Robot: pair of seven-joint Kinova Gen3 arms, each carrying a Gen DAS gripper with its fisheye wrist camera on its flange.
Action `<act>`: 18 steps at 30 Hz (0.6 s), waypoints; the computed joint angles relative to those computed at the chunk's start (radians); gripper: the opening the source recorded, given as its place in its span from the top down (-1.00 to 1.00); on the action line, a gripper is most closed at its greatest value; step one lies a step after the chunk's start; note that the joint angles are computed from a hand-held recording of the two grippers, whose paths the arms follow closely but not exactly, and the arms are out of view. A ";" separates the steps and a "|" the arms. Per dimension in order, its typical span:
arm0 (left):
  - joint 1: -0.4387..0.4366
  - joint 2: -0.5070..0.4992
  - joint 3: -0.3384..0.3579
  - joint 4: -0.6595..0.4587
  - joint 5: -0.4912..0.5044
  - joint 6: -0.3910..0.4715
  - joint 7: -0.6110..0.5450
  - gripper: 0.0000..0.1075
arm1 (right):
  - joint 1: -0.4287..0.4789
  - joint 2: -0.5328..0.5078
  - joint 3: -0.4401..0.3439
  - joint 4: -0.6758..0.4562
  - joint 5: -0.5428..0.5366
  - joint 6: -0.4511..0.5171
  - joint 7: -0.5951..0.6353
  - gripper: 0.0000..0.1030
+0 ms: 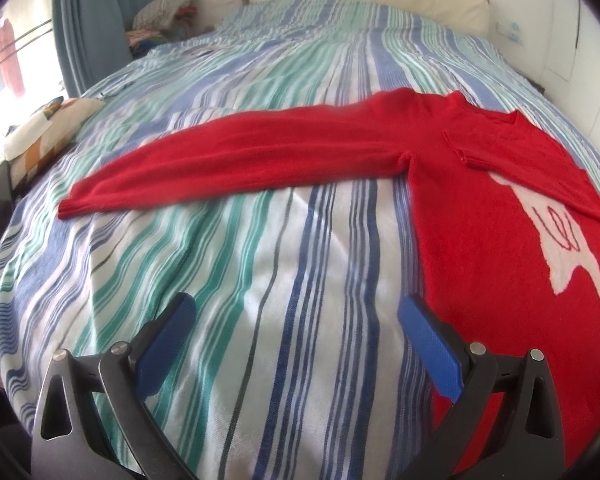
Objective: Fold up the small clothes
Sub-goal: 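Grasp a sleeve with the right gripper, fold it across the body, release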
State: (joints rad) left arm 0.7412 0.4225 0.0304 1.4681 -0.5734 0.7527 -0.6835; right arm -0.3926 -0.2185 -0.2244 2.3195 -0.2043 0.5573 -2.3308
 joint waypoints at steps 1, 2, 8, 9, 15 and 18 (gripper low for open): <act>-0.014 -0.008 0.011 0.001 0.020 -0.005 -0.014 -0.90 | 0.029 -0.005 -0.046 -0.004 0.030 0.000 -0.041 0.86; -0.032 -0.020 0.025 0.005 0.047 -0.014 -0.033 -0.90 | 0.059 -0.012 -0.093 -0.002 0.050 -0.008 -0.081 0.82; -0.156 -0.063 0.071 -0.080 0.208 -0.002 -0.222 -0.90 | 0.253 -0.119 -0.371 -0.084 0.270 0.148 -0.322 -0.07; -0.186 -0.063 0.081 -0.114 0.230 0.017 -0.262 -0.90 | 0.281 -0.142 -0.417 -0.097 0.310 0.179 -0.358 -0.10; -0.400 0.001 0.055 -0.305 0.425 0.193 -0.457 -0.90 | 0.329 -0.179 -0.573 -0.109 0.529 0.239 -0.596 -0.10; -0.461 0.070 -0.005 -0.365 0.450 0.280 -0.411 -0.89 | 0.282 -0.153 -0.564 -0.099 0.601 0.246 -0.708 -0.10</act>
State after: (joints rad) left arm 0.2806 0.4922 0.0255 1.1034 -0.1229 1.0328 -1.0941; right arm -0.1108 -0.3719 -0.7889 2.2205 0.3972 0.8033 -3.0388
